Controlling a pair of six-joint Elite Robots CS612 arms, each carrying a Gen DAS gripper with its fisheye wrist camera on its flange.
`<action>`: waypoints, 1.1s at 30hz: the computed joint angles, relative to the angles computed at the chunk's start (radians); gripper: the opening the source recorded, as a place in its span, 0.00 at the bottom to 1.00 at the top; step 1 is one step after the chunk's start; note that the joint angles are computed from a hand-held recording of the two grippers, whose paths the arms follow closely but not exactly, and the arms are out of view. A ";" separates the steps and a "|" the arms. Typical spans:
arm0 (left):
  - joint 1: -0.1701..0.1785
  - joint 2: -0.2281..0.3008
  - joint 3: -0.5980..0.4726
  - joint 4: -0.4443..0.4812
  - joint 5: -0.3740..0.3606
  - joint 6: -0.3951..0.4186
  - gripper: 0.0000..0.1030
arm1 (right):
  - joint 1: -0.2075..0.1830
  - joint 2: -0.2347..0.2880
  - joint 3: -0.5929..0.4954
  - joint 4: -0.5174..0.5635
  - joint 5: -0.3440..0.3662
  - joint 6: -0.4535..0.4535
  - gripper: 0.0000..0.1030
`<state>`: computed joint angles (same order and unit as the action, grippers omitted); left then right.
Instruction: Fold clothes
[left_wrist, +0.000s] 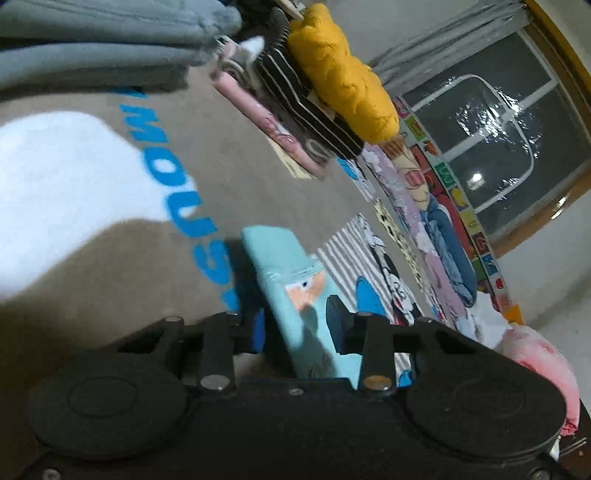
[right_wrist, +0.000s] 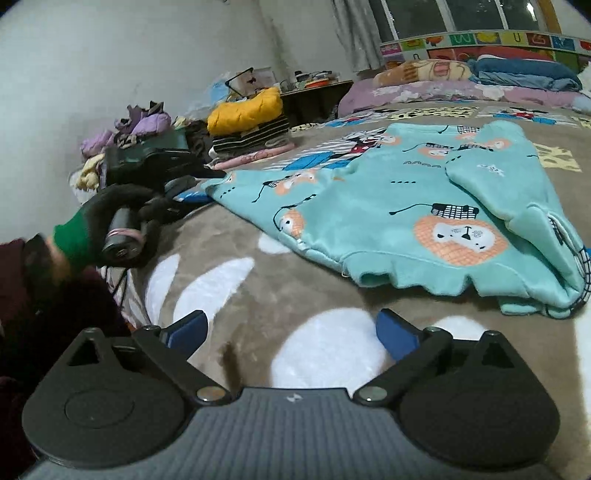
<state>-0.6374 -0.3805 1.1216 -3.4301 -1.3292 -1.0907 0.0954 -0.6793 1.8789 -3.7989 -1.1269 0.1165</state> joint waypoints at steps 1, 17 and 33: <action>0.003 0.006 -0.011 -0.002 -0.016 0.010 0.32 | -0.002 -0.001 0.003 -0.002 0.004 -0.001 0.94; -0.093 0.018 -0.115 -0.062 -0.009 0.631 0.11 | -0.028 0.007 0.014 -0.170 0.089 0.246 0.72; -0.100 0.026 -0.142 0.092 -0.457 0.928 0.62 | -0.054 0.051 0.004 -0.396 -0.050 0.838 0.83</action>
<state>-0.7372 -0.3544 0.9792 -3.3385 -1.7857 -0.1629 0.0418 -0.6279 1.8825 -4.1952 -1.1772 0.9547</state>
